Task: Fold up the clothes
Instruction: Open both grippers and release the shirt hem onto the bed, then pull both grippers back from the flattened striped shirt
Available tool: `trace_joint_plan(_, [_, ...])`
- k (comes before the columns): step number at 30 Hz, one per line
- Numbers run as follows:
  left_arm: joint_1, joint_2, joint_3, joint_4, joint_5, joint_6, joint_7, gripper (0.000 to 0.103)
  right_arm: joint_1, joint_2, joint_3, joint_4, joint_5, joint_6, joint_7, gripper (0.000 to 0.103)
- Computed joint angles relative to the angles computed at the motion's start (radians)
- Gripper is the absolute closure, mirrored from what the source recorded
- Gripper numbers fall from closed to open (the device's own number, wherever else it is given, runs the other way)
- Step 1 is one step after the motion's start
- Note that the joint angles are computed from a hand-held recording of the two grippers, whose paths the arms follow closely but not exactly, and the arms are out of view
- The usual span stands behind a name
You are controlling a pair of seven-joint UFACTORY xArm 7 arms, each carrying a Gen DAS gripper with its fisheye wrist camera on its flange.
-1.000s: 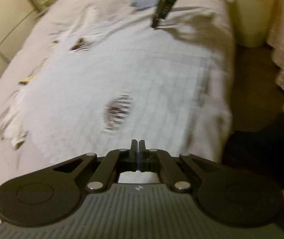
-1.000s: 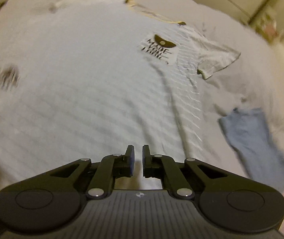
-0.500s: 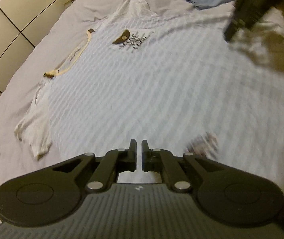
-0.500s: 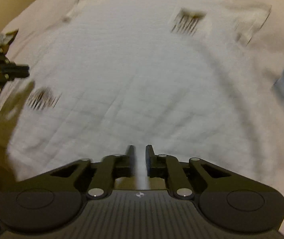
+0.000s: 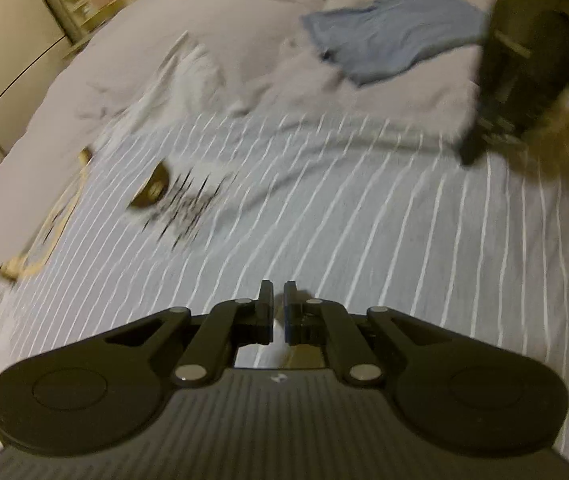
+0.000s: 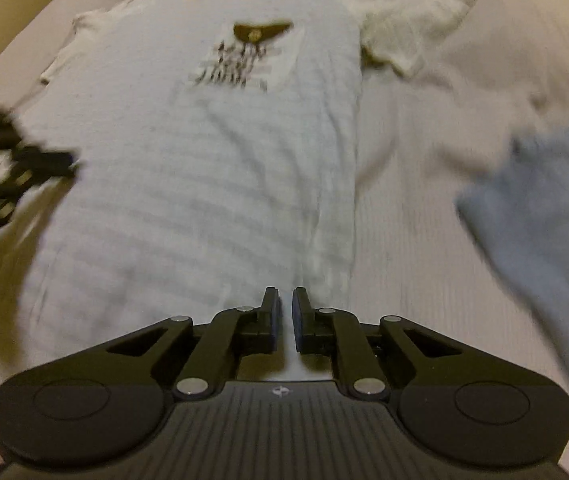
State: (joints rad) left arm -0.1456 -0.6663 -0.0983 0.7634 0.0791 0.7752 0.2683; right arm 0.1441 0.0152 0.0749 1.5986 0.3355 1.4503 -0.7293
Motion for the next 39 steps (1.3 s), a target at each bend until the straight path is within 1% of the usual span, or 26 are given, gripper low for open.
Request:
trace_joint_plan(3, [-0.011, 0.107, 0.004, 0.057, -0.015, -0.067, 0.009, 0.098, -0.03, -0.035, -0.028, -0.007, -0.009, 0.087, -0.003, 0.091])
trace_joint_plan(7, [-0.016, 0.244, 0.01, 0.128, -0.023, -0.138, 0.03, 0.097, -0.062, -0.102, -0.056, -0.054, -0.054, 0.144, -0.043, 0.092])
trace_joint_plan(9, [-0.013, 0.302, 0.012, 0.164, -0.024, -0.146, 0.035, 0.097, -0.081, -0.129, -0.074, -0.078, -0.068, 0.163, -0.055, 0.093])
trace_joint_plan(13, [0.005, 0.373, 0.012, 0.209, -0.003, -0.119, 0.021, 0.096, -0.111, -0.147, -0.093, -0.07, -0.081, 0.203, -0.015, 0.095])
trace_joint_plan(15, [0.028, 0.359, 0.01, 0.201, 0.026, -0.108, -0.019, 0.096, -0.113, -0.152, -0.089, -0.044, -0.062, 0.198, 0.038, 0.087])
trace_joint_plan(16, [0.04, 0.352, 0.009, 0.198, 0.04, -0.102, -0.04, 0.096, -0.11, -0.155, -0.09, -0.026, -0.031, 0.191, 0.045, 0.087])
trace_joint_plan(18, [0.067, 0.309, 0.013, 0.169, 0.063, -0.075, -0.087, 0.096, -0.092, -0.139, -0.08, -0.004, 0.028, 0.148, 0.036, 0.087])
trace_joint_plan(20, [0.092, 0.252, 0.02, 0.136, 0.09, -0.038, -0.111, 0.094, -0.071, -0.112, -0.066, 0.017, 0.085, 0.092, 0.015, 0.087])
trace_joint_plan(22, [0.121, 0.181, 0.024, 0.094, 0.127, 0.007, -0.12, 0.089, -0.045, -0.071, -0.042, 0.028, 0.128, 0.011, -0.02, 0.087])
trace_joint_plan(24, [0.155, 0.102, 0.031, 0.051, 0.159, 0.072, -0.123, 0.089, -0.012, -0.042, -0.012, 0.003, 0.168, -0.097, -0.085, 0.087])
trace_joint_plan(26, [0.188, 0.03, 0.042, 0.022, 0.178, 0.153, -0.126, 0.089, 0.011, 0.005, 0.007, 0.01, 0.197, -0.143, -0.141, 0.087])
trace_joint_plan(28, [0.225, -0.057, 0.055, -0.017, 0.207, 0.224, -0.116, 0.089, 0.027, 0.048, 0.025, 0.018, 0.185, -0.165, -0.176, 0.087])
trace_joint_plan(31, [0.283, -0.187, 0.065, -0.059, 0.259, 0.316, -0.099, 0.089, 0.037, 0.074, 0.036, 0.01, 0.123, -0.179, -0.21, 0.09])
trace_joint_plan(33, [0.31, -0.247, 0.064, -0.051, 0.262, 0.368, -0.113, 0.089, 0.028, 0.072, 0.027, 0.02, 0.102, -0.168, -0.17, 0.09])
trace_joint_plan(34, [0.318, -0.274, 0.063, -0.044, 0.255, 0.391, -0.125, 0.089, 0.024, 0.067, 0.023, 0.025, 0.094, -0.165, -0.133, 0.089])
trace_joint_plan(35, [0.326, -0.3, 0.063, -0.035, 0.248, 0.414, -0.138, 0.089, 0.022, 0.05, 0.023, 0.02, 0.097, -0.164, -0.097, 0.084])
trace_joint_plan(37, [0.3, -0.357, 0.052, -0.033, 0.195, 0.464, -0.159, 0.089, 0.023, -0.01, 0.024, -0.017, 0.131, -0.149, -0.089, 0.084])
trace_joint_plan(39, [0.272, -0.41, 0.039, -0.029, 0.143, 0.513, -0.187, 0.088, 0.036, -0.075, 0.026, -0.069, 0.166, -0.123, -0.12, 0.084])
